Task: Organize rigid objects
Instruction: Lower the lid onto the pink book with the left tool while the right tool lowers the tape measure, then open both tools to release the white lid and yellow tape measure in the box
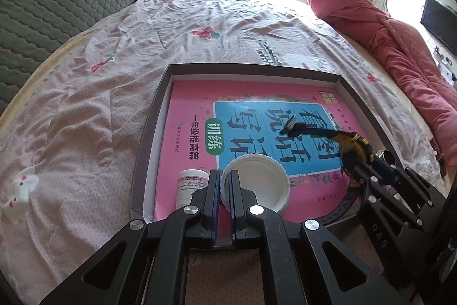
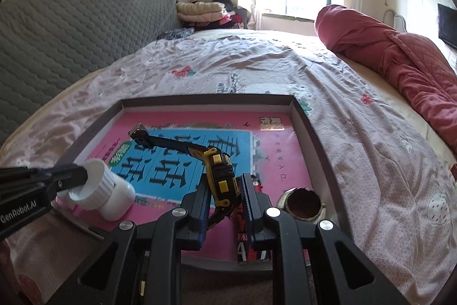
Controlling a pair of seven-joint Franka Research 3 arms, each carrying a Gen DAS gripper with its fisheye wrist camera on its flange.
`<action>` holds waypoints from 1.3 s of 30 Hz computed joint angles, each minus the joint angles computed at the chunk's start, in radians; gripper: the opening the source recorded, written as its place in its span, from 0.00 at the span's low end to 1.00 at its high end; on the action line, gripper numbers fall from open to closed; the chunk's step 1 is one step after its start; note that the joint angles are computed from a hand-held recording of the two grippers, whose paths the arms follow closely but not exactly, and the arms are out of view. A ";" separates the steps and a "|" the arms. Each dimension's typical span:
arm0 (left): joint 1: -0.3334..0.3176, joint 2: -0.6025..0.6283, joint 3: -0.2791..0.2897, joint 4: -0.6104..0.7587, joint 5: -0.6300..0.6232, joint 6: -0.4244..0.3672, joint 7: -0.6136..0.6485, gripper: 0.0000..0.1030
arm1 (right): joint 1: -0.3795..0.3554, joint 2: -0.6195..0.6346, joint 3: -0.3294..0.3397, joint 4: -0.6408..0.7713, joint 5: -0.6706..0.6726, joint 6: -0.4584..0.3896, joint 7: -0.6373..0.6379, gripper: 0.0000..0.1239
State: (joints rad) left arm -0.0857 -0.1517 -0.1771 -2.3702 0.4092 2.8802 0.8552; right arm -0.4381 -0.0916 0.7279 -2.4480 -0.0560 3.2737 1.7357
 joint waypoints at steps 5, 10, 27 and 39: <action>0.000 -0.008 0.002 -0.007 -0.005 -0.002 0.001 0.06 | 0.170 0.009 -0.163 0.004 0.025 -0.039 -0.039 0.17; -0.002 -0.010 0.006 -0.009 -0.023 -0.004 0.009 0.06 | 0.246 0.001 -0.248 -0.001 -0.014 -0.042 -0.027 0.17; 0.000 -0.017 0.004 -0.015 -0.025 -0.001 0.007 0.06 | -0.086 -0.049 0.021 0.008 -0.454 -0.053 0.274 0.17; 0.003 -0.023 0.000 -0.013 -0.010 -0.014 -0.009 0.06 | 0.030 -0.038 -0.089 0.001 -0.397 -0.042 0.221 0.17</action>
State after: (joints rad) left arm -0.0825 -0.1745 -0.1773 -2.3835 0.3990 2.8666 0.8465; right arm -0.4081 -0.1295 0.6393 -2.4474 -0.4531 3.2321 1.9567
